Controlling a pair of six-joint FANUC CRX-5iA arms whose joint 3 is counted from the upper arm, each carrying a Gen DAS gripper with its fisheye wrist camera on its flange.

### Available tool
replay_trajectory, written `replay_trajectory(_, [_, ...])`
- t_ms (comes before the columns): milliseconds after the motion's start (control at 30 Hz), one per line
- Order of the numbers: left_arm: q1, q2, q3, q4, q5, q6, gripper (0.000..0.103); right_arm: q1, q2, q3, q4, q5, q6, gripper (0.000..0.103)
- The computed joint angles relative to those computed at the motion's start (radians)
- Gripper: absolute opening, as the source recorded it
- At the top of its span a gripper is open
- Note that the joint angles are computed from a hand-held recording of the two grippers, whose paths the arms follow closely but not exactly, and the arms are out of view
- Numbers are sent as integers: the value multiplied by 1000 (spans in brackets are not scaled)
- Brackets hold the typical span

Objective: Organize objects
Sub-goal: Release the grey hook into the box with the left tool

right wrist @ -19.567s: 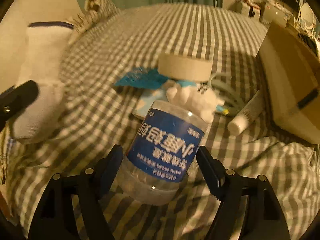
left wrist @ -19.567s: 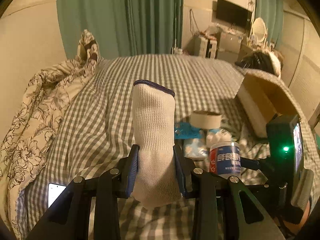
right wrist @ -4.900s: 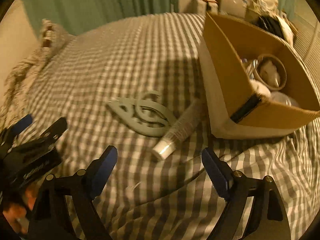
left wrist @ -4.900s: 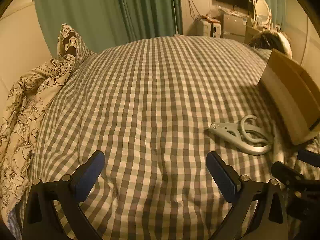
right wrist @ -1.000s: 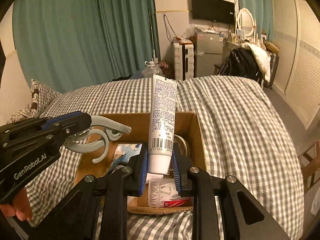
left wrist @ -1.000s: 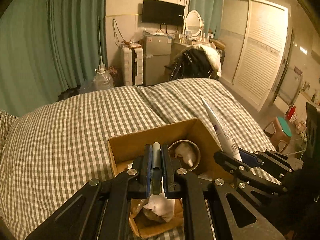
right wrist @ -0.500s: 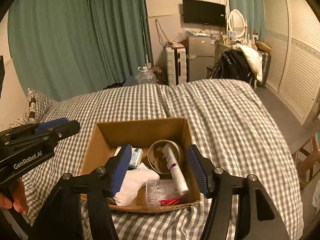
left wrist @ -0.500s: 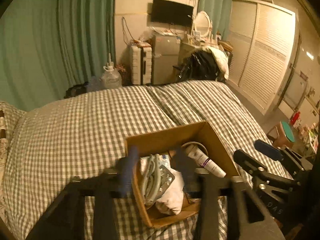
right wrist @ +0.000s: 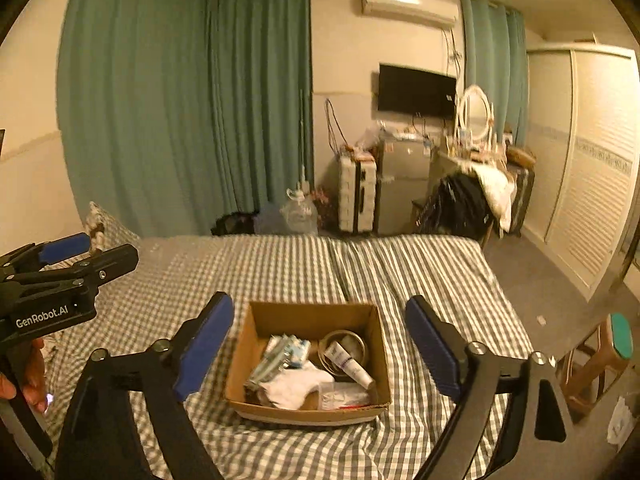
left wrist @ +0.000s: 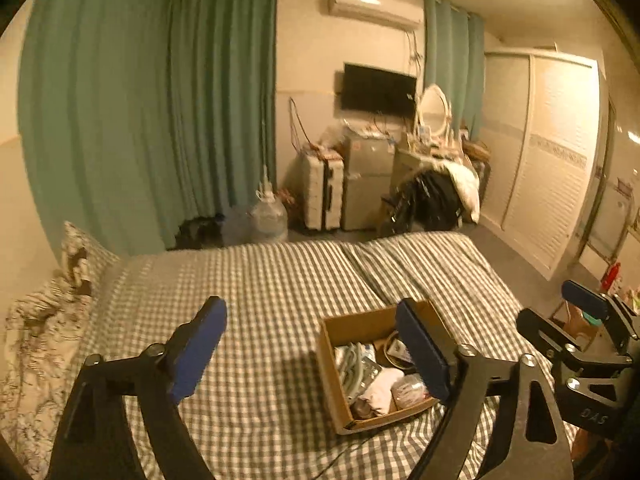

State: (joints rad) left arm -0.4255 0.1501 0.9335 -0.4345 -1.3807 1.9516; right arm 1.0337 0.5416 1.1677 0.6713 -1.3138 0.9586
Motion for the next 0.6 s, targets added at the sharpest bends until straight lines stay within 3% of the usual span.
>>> replay_trajectory(67, [-22,-33,-6,-54,-4,19,103,21,-19,-8,12,15,-9,96])
replay_trajectory(167, [-42,-71,-14,-106,-10,29,103,48,-17,20,42,17,-15,103])
replay_trajectory(400, [-146,-168,-117,-310,-18,116,103,107,-89,-122,162,48,-104,103])
replay_trajectory(600, [-202,-252,-300,-402,27,261,103,115,-215,-415,237,134,-308,103])
